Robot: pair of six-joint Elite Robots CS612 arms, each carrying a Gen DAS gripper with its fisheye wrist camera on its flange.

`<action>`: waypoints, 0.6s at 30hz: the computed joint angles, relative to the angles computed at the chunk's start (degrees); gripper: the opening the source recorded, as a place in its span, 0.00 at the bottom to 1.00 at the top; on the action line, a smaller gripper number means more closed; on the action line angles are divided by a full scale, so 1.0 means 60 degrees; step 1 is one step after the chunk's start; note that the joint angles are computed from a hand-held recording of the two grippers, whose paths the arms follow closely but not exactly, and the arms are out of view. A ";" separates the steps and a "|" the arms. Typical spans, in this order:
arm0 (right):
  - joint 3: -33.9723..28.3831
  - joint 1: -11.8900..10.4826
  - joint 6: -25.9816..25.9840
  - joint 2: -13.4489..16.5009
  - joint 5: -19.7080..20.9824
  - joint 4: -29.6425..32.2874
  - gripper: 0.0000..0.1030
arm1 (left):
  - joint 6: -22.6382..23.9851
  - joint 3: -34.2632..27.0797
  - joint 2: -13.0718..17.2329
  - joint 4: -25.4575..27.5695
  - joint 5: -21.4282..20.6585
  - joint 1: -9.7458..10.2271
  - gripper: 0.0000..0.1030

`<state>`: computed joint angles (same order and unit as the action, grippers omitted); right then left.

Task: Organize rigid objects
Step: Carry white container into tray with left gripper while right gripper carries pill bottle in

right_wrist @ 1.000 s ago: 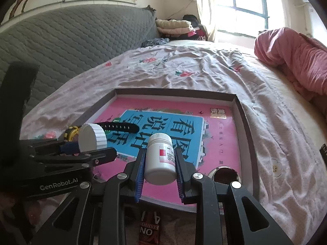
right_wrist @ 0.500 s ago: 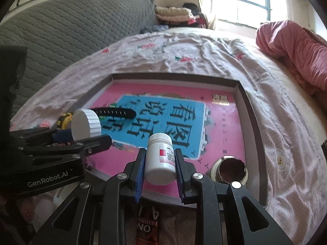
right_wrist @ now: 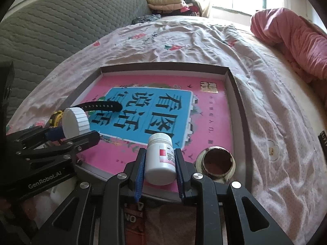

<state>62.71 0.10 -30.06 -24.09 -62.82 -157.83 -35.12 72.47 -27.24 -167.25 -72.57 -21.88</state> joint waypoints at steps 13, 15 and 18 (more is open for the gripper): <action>0.0108 -0.0027 0.0024 -0.0068 -0.0366 -0.0228 0.26 | 0.0069 -0.0165 0.0041 0.0420 0.0310 -0.0052 0.47; 0.0124 -0.0015 0.0023 -0.0072 -0.0411 -0.0288 0.26 | 0.0076 -0.0222 0.0054 0.0563 0.0382 -0.0061 0.47; 0.0111 -0.0026 0.0071 -0.0072 -0.0320 -0.0198 0.26 | 0.0023 -0.0327 0.0071 0.0889 0.0550 -0.0081 0.47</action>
